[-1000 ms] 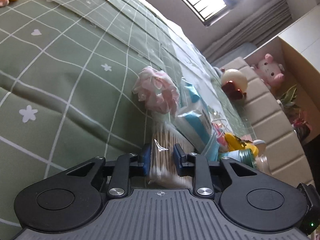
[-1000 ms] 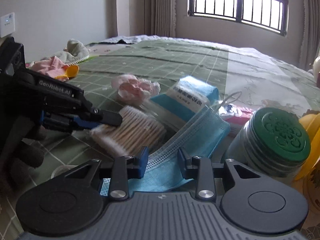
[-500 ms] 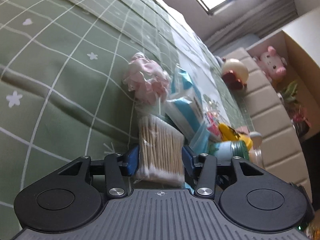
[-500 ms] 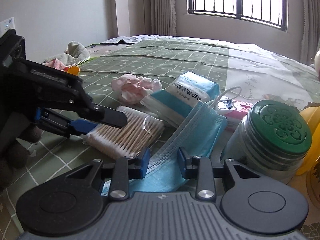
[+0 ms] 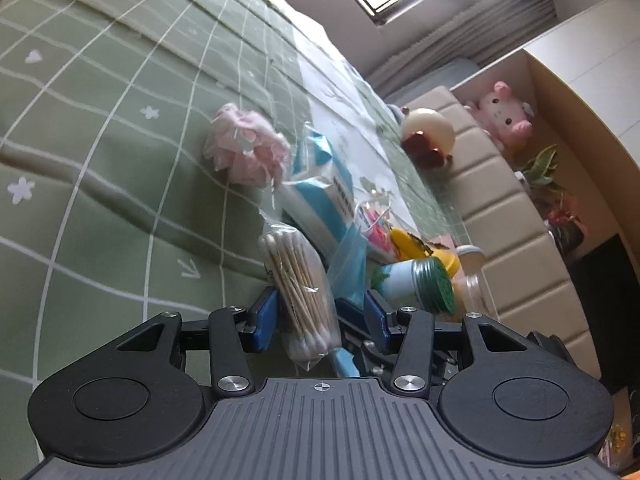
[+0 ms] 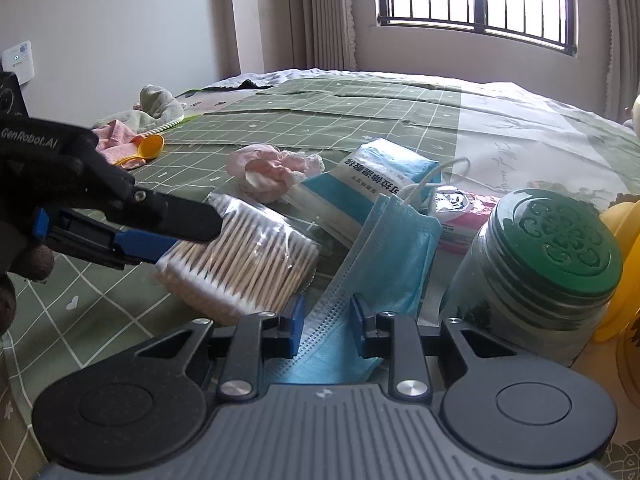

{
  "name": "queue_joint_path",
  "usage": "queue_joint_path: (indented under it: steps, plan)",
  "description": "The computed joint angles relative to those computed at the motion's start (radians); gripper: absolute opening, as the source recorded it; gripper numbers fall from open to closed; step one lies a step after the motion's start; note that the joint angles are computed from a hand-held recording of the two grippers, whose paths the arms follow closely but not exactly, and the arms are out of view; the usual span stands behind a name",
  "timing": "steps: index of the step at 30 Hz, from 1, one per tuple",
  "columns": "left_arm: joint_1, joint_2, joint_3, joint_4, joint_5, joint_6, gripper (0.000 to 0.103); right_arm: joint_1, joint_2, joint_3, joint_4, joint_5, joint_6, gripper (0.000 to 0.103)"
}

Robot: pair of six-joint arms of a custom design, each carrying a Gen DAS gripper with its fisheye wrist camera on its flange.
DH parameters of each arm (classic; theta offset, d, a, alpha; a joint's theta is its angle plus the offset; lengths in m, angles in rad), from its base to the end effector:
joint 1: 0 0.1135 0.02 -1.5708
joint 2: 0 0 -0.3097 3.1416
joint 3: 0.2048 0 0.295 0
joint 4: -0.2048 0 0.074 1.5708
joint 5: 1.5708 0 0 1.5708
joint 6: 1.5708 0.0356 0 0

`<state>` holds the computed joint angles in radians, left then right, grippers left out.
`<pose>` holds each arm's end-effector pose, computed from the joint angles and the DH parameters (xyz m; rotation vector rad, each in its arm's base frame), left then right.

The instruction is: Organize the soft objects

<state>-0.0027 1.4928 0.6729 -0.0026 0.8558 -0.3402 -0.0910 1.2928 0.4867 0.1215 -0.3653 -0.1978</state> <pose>0.3030 -0.0277 0.1807 0.0197 2.3283 -1.1835 0.2614 -0.0111 0.1766 -0.3108 2.1923 0.2525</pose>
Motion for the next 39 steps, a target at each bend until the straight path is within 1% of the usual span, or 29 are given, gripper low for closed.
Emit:
queue_joint_path:
  steps: [1, 2, 3, 4, 5, 8, 10, 12, 14, 16, 17, 18, 20, 21, 22, 23, 24, 25, 27, 29, 31, 32, 33, 34, 35, 36, 37, 39]
  plan:
    - [-0.001, 0.012, 0.002, -0.001, -0.016, -0.012, 0.051, -0.006, 0.000, 0.000, -0.001, -0.008, -0.004, 0.026]
    - [-0.011, 0.018, 0.008, -0.016, -0.071, -0.032, 0.047, -0.009, -0.001, 0.000, -0.003, -0.016, -0.008, 0.026]
    - [-0.028, 0.015, 0.011, -0.028, -0.148, -0.053, 0.034, -0.008, -0.003, -0.001, -0.005, -0.019, -0.013, 0.026]
    - [-0.037, 0.005, 0.002, -0.011, -0.192, -0.072, 0.035, -0.004, -0.006, -0.004, -0.003, -0.015, -0.019, 0.026]
    - [-0.039, -0.017, -0.022, 0.028, -0.210, -0.097, 0.035, -0.004, -0.007, -0.006, 0.000, -0.014, -0.025, 0.026]
    - [-0.046, -0.092, -0.069, 0.032, -0.279, -0.127, 0.035, -0.006, -0.006, -0.005, -0.003, -0.020, -0.031, 0.026]
    - [-0.035, -0.122, -0.103, 0.037, -0.278, -0.148, 0.035, -0.008, -0.003, -0.002, -0.004, -0.025, -0.030, 0.026]
    - [-0.014, -0.144, -0.175, 0.134, -0.235, -0.250, 0.034, -0.011, -0.001, -0.002, -0.002, -0.029, -0.030, 0.026]
    - [-0.001, -0.155, -0.281, 0.334, -0.203, -0.416, 0.033, -0.017, -0.003, -0.004, 0.001, -0.034, -0.030, 0.026]
    - [-0.006, -0.147, -0.344, 0.480, -0.212, -0.508, 0.030, -0.027, -0.021, -0.021, 0.021, -0.041, -0.022, 0.026]
    - [-0.014, -0.166, -0.367, 0.510, -0.231, -0.527, 0.029, -0.036, -0.042, -0.028, 0.020, -0.052, -0.016, 0.026]
    - [-0.021, -0.190, -0.369, 0.492, -0.249, -0.523, 0.030, -0.050, -0.057, -0.018, -0.010, -0.086, -0.021, 0.026]
    - [-0.025, -0.272, -0.365, 0.396, -0.318, -0.450, 0.031, -0.085, -0.068, 0.032, -0.117, -0.200, -0.038, 0.028]
    - [-0.037, -0.326, -0.355, 0.322, -0.389, -0.376, 0.031, -0.089, -0.063, 0.063, -0.172, -0.237, -0.054, 0.038]
    - [-0.049, -0.371, -0.342, 0.250, -0.457, -0.309, 0.031, -0.075, -0.063, 0.090, -0.204, -0.242, -0.051, 0.050]
    - [-0.061, -0.409, -0.327, 0.185, -0.530, -0.240, 0.031, -0.051, -0.064, 0.110, -0.207, -0.219, -0.034, 0.056]
    - [-0.058, -0.436, -0.320, 0.148, -0.563, -0.203, 0.031, -0.018, -0.057, 0.136, -0.206, -0.182, -0.022, 0.067]
    - [-0.046, -0.465, -0.320, 0.119, -0.572, -0.186, 0.031, 0.018, -0.042, 0.166, -0.204, -0.143, -0.019, 0.069]
    - [-0.008, -0.520, -0.323, 0.072, -0.542, -0.178, 0.031, 0.107, 0.011, 0.232, -0.180, -0.025, -0.027, 0.071]
    - [0.026, -0.554, -0.327, 0.040, -0.491, -0.147, 0.031, 0.189, 0.123, 0.329, -0.167, 0.097, -0.042, 0.074]
    - [0.029, -0.564, -0.324, 0.018, -0.462, -0.106, 0.031, 0.239, 0.248, 0.441, -0.205, 0.173, -0.039, 0.074]
    - [0.034, -0.552, -0.318, 0.005, -0.437, -0.089, 0.031, 0.257, 0.319, 0.511, -0.251, 0.198, -0.032, 0.074]
    - [0.043, -0.539, -0.319, 0.005, -0.406, -0.082, 0.031, 0.272, 0.389, 0.578, -0.300, 0.222, -0.017, 0.072]
    - [0.042, -0.527, -0.329, 0.022, -0.386, -0.090, 0.031, 0.282, 0.433, 0.623, -0.336, 0.251, -0.006, 0.049]
    - [0.052, -0.512, -0.338, 0.042, -0.353, -0.100, 0.031, 0.286, 0.445, 0.637, -0.352, 0.273, -0.009, 0.032]
    - [0.059, -0.494, -0.352, 0.073, -0.327, -0.109, 0.031, 0.282, 0.423, 0.624, -0.350, 0.270, -0.017, 0.022]
    - [0.058, -0.475, -0.364, 0.107, -0.307, -0.124, 0.031, 0.265, 0.368, 0.577, -0.322, 0.240, -0.022, 0.020]
    - [0.083, -0.405, -0.377, 0.176, -0.223, -0.150, 0.031, 0.219, 0.235, 0.466, -0.275, 0.194, -0.034, 0.019]
